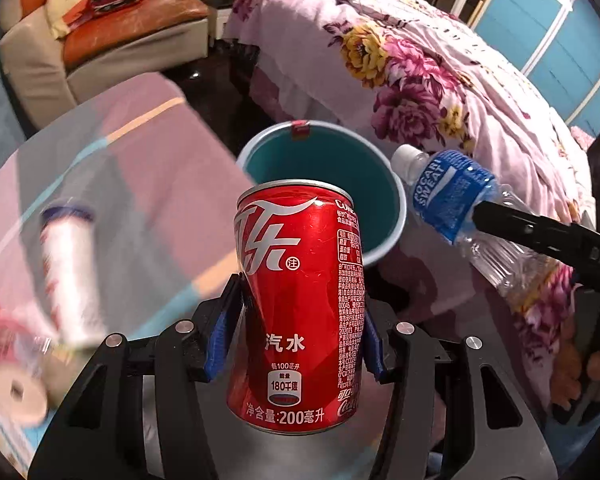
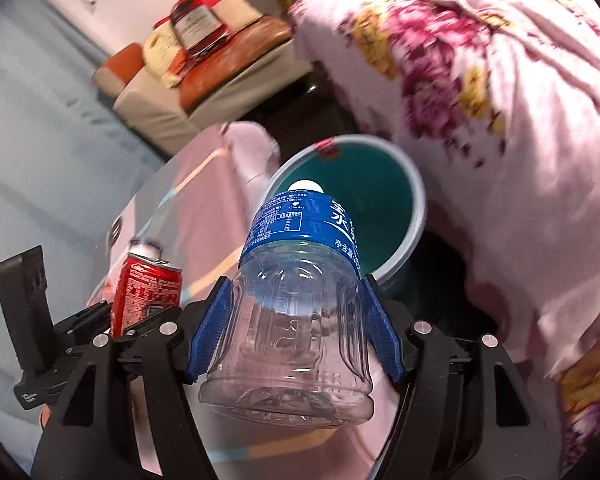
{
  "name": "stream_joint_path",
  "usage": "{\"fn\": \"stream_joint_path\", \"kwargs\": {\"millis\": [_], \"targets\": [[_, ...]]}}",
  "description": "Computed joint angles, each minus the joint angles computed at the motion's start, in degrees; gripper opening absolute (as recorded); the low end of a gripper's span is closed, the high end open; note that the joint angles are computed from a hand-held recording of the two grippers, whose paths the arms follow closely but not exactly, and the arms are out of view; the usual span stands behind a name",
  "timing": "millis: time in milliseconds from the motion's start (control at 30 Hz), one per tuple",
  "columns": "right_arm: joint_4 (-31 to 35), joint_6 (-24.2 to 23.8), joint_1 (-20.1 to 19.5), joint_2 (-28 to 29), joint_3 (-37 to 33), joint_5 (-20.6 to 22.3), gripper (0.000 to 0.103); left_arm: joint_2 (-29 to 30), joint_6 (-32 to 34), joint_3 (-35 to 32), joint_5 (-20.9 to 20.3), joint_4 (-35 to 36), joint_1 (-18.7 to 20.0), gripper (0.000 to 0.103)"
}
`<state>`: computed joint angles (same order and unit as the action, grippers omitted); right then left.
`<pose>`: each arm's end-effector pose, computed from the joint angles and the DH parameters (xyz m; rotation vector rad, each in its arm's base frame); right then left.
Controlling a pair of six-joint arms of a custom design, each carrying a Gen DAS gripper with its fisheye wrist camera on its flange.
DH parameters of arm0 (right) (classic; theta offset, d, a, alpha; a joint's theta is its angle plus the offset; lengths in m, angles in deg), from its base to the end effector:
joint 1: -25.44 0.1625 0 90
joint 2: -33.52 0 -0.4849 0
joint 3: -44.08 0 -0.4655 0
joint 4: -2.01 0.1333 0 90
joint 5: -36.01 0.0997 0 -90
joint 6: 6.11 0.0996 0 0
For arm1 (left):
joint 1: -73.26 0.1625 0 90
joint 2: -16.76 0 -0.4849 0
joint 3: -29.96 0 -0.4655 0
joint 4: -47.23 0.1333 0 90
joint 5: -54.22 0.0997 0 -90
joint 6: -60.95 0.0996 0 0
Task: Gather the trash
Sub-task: 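Carry the can and bottle over the teal bin and open both grippers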
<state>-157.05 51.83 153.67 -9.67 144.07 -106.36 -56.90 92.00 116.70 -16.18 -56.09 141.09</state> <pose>0.4875 -0.5309 0.0666 -0.5502 -2.4067 1.0790 -0.1060 -0.7018 0.4291 1.2533 2.5039 0.0316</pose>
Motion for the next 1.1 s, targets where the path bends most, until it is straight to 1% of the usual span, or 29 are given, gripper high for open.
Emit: {"fn": "stream_joint_path", "kwargs": {"millis": [233, 400, 500, 600, 800, 1000, 1100], "targets": [[2.9, 0.3, -3.6, -1.0, -0.3, 1.3, 0.062, 5.0, -3.0, 0.7, -0.5, -1.8, -1.4, 0.054], [4.4, 0.3, -5.9, -0.6, -0.8, 3.2, 0.062, 7.7, -4.1, 0.5, -0.2, -2.1, -1.3, 0.054], [5.0, 0.1, -6.5, -0.5, -1.1, 3.8, 0.062, 8.8, -4.6, 0.1, -0.1, -1.9, -1.0, 0.055], [6.0, 0.2, -7.2, -0.2, -1.4, 4.6, 0.062, 9.4, -4.9, -0.3, -0.4, -1.9, -0.6, 0.060], [7.1, -0.5, -8.1, 0.7, -3.0, 5.6, 0.062, 9.6, -4.7, -0.6, -0.8, -1.6, -0.5, 0.061], [7.3, -1.7, -9.1, 1.6, -4.3, 6.7, 0.062, 8.9, -6.4, -2.3, -3.9, -0.9, 0.3, 0.062], [7.8, -2.7, -9.8, 2.6, -5.6, 7.8, 0.062, 8.5, -6.9, -3.6, -5.5, -0.7, 0.9, 0.064]]}}
